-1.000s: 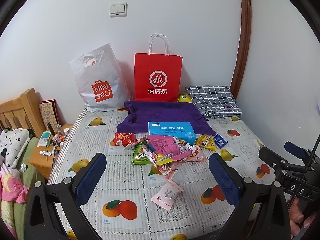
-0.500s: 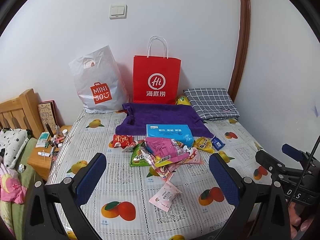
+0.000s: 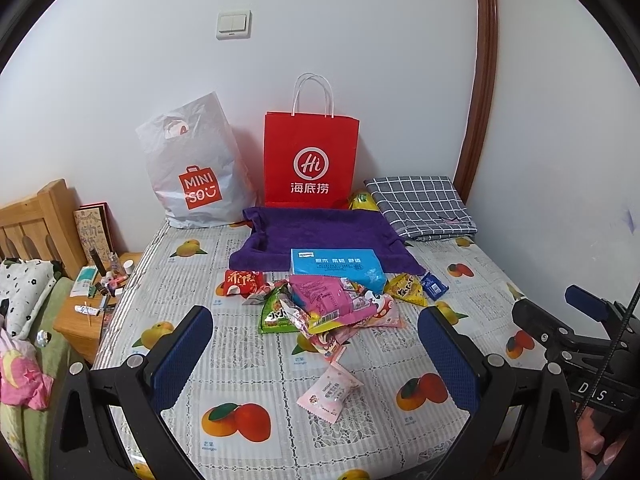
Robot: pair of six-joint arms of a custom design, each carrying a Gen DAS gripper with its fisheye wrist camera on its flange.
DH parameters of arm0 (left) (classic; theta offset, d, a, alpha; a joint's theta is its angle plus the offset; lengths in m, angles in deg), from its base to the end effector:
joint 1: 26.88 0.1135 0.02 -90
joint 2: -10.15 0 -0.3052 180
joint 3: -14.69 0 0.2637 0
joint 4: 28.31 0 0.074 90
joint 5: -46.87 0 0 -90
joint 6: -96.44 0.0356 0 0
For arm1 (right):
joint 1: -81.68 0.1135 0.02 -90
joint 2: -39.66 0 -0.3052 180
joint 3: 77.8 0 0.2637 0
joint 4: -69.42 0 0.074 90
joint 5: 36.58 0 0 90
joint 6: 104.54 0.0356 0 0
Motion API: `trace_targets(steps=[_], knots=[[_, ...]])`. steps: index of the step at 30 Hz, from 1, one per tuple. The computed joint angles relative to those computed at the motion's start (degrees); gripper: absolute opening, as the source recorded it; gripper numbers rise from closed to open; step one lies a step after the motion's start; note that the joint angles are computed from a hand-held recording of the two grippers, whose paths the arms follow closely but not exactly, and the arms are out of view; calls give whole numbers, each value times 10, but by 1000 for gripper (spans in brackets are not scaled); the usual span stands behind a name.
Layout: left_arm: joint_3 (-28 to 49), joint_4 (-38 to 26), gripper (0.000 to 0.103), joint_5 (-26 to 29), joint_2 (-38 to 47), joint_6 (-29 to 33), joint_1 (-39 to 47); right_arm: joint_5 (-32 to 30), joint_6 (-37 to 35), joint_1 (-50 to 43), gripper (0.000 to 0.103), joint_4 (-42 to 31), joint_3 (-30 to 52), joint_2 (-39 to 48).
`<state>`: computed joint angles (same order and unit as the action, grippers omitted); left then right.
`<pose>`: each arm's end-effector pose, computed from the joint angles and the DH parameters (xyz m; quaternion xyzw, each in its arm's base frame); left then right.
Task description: Organize snacks
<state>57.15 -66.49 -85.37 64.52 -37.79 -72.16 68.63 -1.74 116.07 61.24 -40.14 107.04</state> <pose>0.1328 -0.1001 0.2302 -0.1149 0.8779 0.0164 0.4645 0.1845 0.1149 0.1979 -0.1097 0.8856 0.0653 0.4465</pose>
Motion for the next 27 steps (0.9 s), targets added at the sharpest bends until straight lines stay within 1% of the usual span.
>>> trace_targets(steps=[4, 8, 15, 19, 23, 25, 27], knots=[[-3, 10, 103, 10, 7, 4, 8, 0, 1, 0, 102, 1, -1, 2], [-16, 35, 103, 29, 17, 19, 26, -7, 1, -6, 102, 11, -5, 12], [-46, 95, 102, 67, 48, 47, 62, -26, -1, -27, 102, 41, -13, 46], [-69, 154, 101, 103, 95, 65, 88, -45, -5, -47, 102, 66, -18, 76], [-95, 232, 100, 139, 165, 79, 109, -63, -7, -66, 102, 102, -25, 113], [-106, 277, 98, 156, 209, 86, 119, -69, -9, -73, 102, 119, -26, 134], [-113, 314, 93, 174, 249, 96, 131, -72, -9, -80, 102, 137, -26, 160]])
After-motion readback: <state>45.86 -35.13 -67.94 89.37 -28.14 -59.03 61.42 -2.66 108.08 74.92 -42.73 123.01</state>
